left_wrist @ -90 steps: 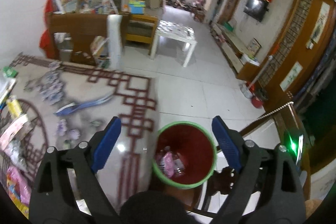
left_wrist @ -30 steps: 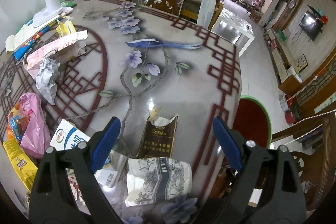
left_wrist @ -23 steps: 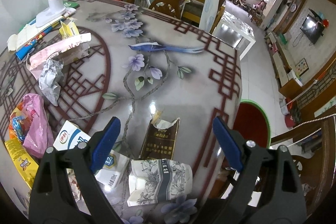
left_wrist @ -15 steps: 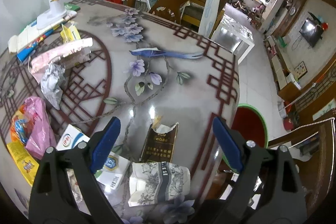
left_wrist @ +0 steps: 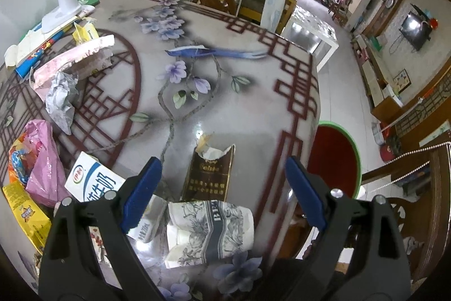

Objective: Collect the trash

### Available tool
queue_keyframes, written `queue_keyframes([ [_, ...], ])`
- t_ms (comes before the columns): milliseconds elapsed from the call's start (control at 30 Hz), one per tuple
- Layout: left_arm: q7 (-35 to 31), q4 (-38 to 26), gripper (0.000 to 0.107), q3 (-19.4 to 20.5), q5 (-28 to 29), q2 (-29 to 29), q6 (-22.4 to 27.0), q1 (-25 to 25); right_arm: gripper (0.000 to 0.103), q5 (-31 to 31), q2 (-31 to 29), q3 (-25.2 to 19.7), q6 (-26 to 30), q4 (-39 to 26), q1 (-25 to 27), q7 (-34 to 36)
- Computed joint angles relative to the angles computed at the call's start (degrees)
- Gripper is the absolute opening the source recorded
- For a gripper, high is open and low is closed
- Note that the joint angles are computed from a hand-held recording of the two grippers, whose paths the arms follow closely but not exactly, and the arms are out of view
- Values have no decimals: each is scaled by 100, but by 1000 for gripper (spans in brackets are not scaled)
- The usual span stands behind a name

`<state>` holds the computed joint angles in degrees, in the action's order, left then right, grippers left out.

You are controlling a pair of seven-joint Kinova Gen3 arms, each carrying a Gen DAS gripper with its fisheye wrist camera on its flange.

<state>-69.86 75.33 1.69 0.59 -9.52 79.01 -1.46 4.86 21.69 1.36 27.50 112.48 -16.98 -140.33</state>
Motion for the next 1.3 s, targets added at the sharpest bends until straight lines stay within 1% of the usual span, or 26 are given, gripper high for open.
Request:
queue_keyframes([
  [133, -49, 47, 87, 4, 40, 25, 28, 29, 51, -81, 301, -148, 64, -180, 148, 95],
  [200, -68, 81, 87, 14, 48, 41, 40, 45, 49, -23, 409, -172, -34, -141, 126, -26],
  [233, -76, 93, 87, 15, 52, 45, 47, 49, 46, -68, 493, -176, -112, -155, 155, 28],
  [300, -113, 116, 87, 8, 64, 72, 75, 58, 42, -173, 575, -48, -266, -108, 28, 100],
  [333, -115, 124, 87, 13, 61, 76, 80, 61, 33, -224, 607, -21, -332, -97, 19, 128],
  [367, -124, 138, 87, 14, 58, 88, 92, 64, 7, -282, 647, -3, -438, -92, 58, 167],
  [400, -126, 139, 87, 14, 62, 101, 109, 66, 1, -350, 703, -38, -481, -115, 140, 253],
  [433, -117, 147, 87, 18, 65, 111, 116, 68, 0, -420, 709, -75, -530, -111, 204, 301],
  [500, -110, 158, 87, 10, 86, 130, 125, 69, 0, -438, 686, 9, -660, -65, 131, 280],
  [567, -108, 151, 87, 2, 117, 148, 127, 70, 0, -439, 560, 58, -512, -72, 66, 224],
  [633, -116, 141, 87, -2, 121, 153, 106, 69, 0, -468, 340, -7, -66, -155, 61, 79],
  [667, -113, 134, 87, -4, 123, 155, 103, 67, 0, -361, 208, 38, 167, -203, -71, -22],
  [733, -86, 121, 87, -24, 150, 167, 102, 51, 1, 71, 133, 371, 633, -376, -542, 53],
  [767, -76, 106, 87, -38, 180, 181, 112, 43, 6, 287, 94, 462, 866, -454, -754, 195],
  [800, -72, 86, 87, -60, 233, 198, 128, 33, 7, 410, 93, 473, 1099, -557, -859, 244],
  [833, -72, 60, 87, -74, 279, 211, 144, 27, 8, 441, 88, 402, 1330, -669, -858, 318],
  [867, -83, 33, 87, -83, 316, 222, 152, 23, 9, 378, 103, 263, 1562, -785, -751, 364],
  [933, -90, -65, 87, -57, 312, 235, 169, 33, 10, 221, 95, -187, 1867, -875, -347, 398],
  [967, -96, -117, 87, -41, 287, 230, 165, 40, 11, 73, 103, -312, 2069, -921, -232, 455],
  [1000, -90, -145, 87, -28, 261, 220, 154, 44, 13, 19, 81, -346, 2178, -938, -222, 483],
  [1033, -67, -177, 87, -19, 223, 200, 138, 42, 24, -3, 63, -398, 2284, -947, -229, 552],
  [1067, -34, -212, 87, -27, 216, 196, 146, 31, 30, -21, 42, -482, 2473, -951, -253, 692],
  [1167, 67, -311, 87, -56, 197, 165, 182, -11, 28, -277, 44, -706, 2825, -1068, -167, 1187],
  [1233, 138, -360, 87, 6, 3, 121, 199, -19, 28, -436, -44, -839, 3127, -1066, -158, 1555],
  [1300, 189, -408, 87, 21, -120, 91, 255, -34, 28, -597, -122, -987, 3572, -1201, -145, 1893],
])
